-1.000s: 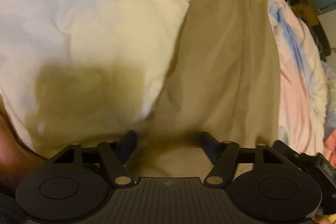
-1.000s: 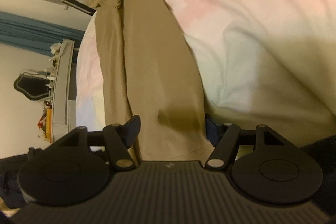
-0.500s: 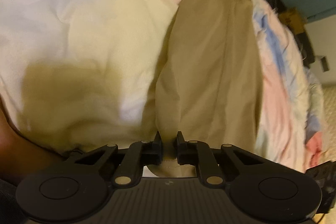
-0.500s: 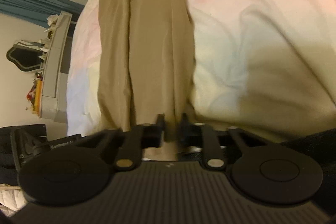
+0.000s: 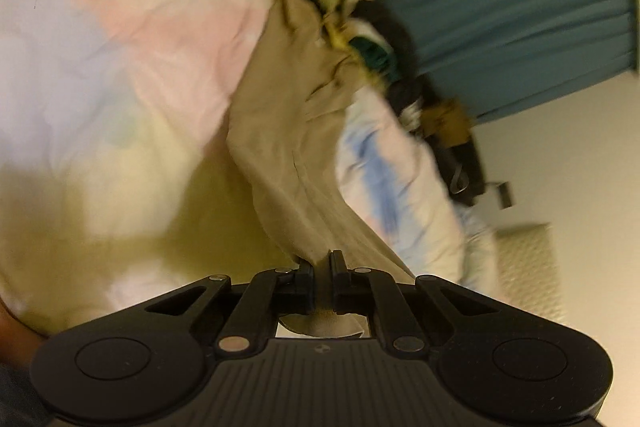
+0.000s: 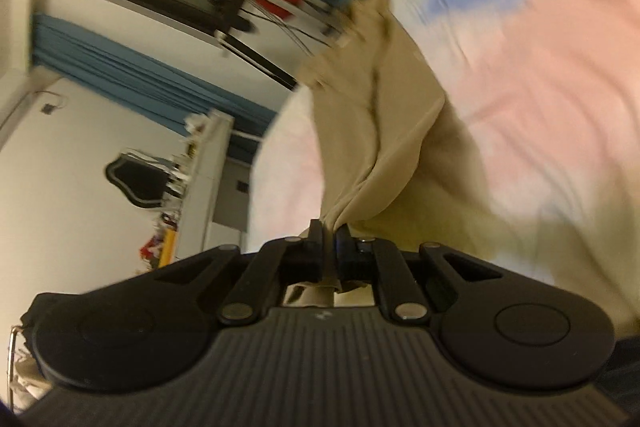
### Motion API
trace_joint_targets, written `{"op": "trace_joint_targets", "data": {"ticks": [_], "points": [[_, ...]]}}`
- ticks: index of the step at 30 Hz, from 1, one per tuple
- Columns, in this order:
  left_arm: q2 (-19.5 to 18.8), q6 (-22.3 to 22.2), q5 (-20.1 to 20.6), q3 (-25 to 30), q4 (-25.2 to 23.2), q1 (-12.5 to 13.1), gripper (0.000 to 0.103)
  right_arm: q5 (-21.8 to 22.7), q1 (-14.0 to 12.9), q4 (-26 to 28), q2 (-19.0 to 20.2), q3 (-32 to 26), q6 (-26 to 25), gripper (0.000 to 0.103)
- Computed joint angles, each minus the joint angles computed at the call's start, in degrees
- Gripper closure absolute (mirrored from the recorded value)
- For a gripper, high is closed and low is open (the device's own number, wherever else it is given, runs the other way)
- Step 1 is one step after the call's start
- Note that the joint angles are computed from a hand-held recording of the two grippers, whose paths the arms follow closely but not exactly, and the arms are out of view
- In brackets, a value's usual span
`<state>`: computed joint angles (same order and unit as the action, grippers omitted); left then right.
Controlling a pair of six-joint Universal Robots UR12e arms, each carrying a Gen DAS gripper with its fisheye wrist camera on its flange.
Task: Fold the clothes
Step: 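Grasp the hem end of the khaki strip with both grippers and fold it toward the collar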
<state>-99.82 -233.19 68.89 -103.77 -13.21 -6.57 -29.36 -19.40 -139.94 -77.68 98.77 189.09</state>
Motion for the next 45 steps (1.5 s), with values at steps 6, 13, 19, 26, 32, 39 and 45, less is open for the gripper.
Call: {"op": "trace_joint_targets", "data": {"ticks": [6, 13, 19, 26, 32, 39, 45], "points": [[3.86, -2.31, 0.25, -6.14, 2.69, -1.33, 0.096, 0.07, -1.14, 2.39, -3.79, 3.63, -7.01, 0.095], [3.26, -5.96, -2.68, -8.45, 3.33, -1.35, 0.096, 0.35, -2.30, 0.33, -6.28, 8.90, -9.31, 0.095], [-3.64, -4.21, 1.05, 0.03, 1.81, -0.21, 0.096, -1.97, 1.51, -12.95, 1.59, 2.10, 4.87, 0.095], [-13.05, 3.23, 7.78, 14.65, -5.88, 0.58, 0.095, -10.98, 7.09, -19.16, 13.37, -11.19, 16.22, 0.095], [-20.07, 8.29, 10.71, 22.08, -5.12, 0.84, 0.095, -12.41, 8.82, -23.23, 21.27, -18.48, 17.81, 0.095], [-26.58, 15.55, 14.07, 28.09, -5.71, 0.75, 0.095, -15.66, 10.58, -26.22, 28.25, -24.59, 20.36, 0.095], [-27.59, 20.98, 16.58, 29.46, -6.96, 0.17, 0.092, -22.26, 12.47, -22.69, 29.10, -26.03, 11.30, 0.094]]}}
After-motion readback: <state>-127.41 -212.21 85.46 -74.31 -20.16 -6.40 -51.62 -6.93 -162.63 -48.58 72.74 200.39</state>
